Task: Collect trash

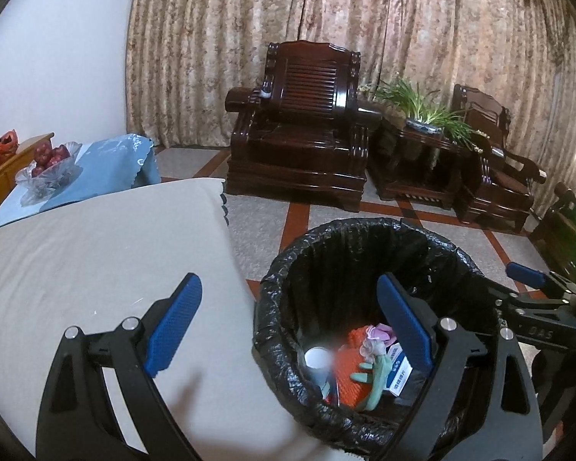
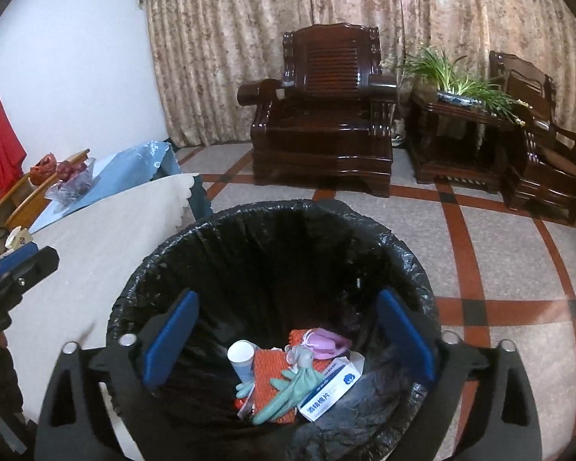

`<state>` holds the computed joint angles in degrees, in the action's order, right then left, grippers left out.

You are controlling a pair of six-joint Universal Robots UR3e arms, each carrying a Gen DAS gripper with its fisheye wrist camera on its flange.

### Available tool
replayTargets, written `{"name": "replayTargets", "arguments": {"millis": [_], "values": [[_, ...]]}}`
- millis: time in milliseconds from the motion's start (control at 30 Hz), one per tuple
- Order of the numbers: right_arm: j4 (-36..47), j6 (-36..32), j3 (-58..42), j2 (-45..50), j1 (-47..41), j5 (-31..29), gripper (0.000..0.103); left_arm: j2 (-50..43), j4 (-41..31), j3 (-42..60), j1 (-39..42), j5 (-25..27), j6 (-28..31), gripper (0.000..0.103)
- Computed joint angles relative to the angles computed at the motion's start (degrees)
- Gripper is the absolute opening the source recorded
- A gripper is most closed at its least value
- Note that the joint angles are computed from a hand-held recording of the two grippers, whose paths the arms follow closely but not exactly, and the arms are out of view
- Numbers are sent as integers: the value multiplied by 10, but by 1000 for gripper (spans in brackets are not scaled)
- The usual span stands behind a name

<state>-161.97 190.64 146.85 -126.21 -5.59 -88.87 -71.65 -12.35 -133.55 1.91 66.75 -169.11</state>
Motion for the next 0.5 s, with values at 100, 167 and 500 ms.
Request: {"name": "replayTargets", "arguments": {"millis": [100, 167, 500], "values": [[15, 1, -13, -12, 13, -3, 97, 25, -20, -5, 8, -3, 4, 91], [26, 6, -27, -13, 35, -12, 97, 46, -39, -10, 19, -10, 10, 91], [71, 49, -93, -3, 126, -36, 97, 211, -207, -25, 94, -44, 43, 95]]}}
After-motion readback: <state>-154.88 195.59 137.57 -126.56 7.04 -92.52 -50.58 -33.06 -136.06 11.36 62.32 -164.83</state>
